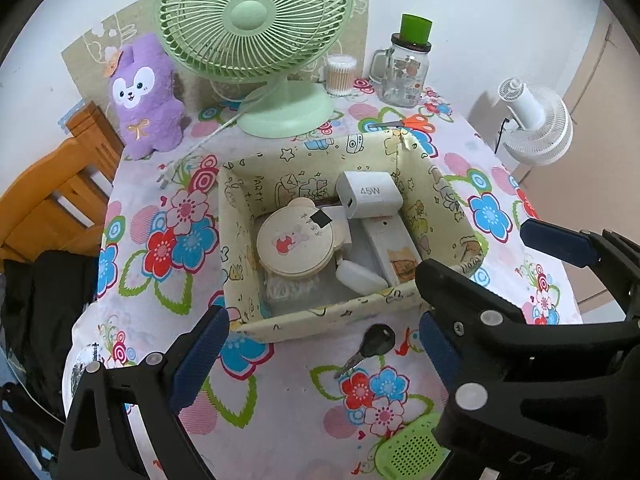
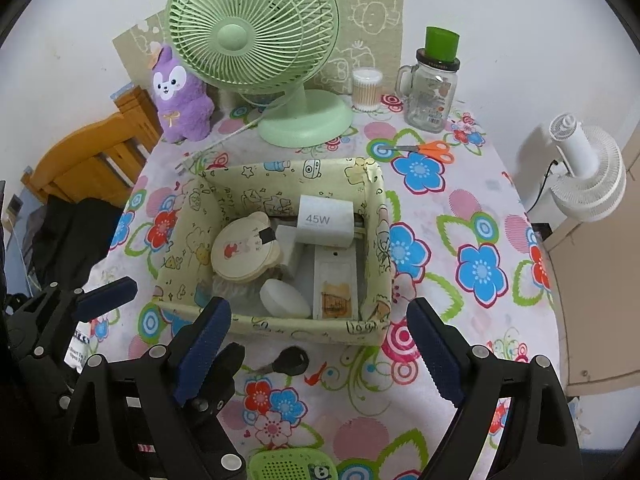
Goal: Organize rigid objects
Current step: 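Withdraw both tools up and away from the box, then move both tools down toward the green speaker and black key fob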
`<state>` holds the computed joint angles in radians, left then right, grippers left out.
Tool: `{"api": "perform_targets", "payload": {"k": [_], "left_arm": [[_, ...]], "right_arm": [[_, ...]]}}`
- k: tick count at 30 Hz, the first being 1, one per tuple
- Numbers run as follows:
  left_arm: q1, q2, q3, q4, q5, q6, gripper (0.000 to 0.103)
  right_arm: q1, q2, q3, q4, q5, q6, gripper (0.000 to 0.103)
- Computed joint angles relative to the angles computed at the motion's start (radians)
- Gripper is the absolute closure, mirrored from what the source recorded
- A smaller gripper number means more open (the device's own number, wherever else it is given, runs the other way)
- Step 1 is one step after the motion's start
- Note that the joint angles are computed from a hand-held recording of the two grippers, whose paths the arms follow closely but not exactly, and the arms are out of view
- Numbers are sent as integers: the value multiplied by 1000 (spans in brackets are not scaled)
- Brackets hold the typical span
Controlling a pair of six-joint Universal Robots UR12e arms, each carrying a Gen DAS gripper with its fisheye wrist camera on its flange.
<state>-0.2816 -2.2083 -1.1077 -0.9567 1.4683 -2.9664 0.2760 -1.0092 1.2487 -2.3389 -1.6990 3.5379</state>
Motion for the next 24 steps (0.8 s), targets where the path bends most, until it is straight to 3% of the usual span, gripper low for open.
{"api": "perform_targets", "payload": {"k": [15,24], "left_arm": [[3,44,-77,33,-19,5,6],[-13,65,-125,31,3,-116,6]], "right_arm": [[7,-48,84,-68,11,39,12],[-14,-77,157,-114,87,-34,12]]}}
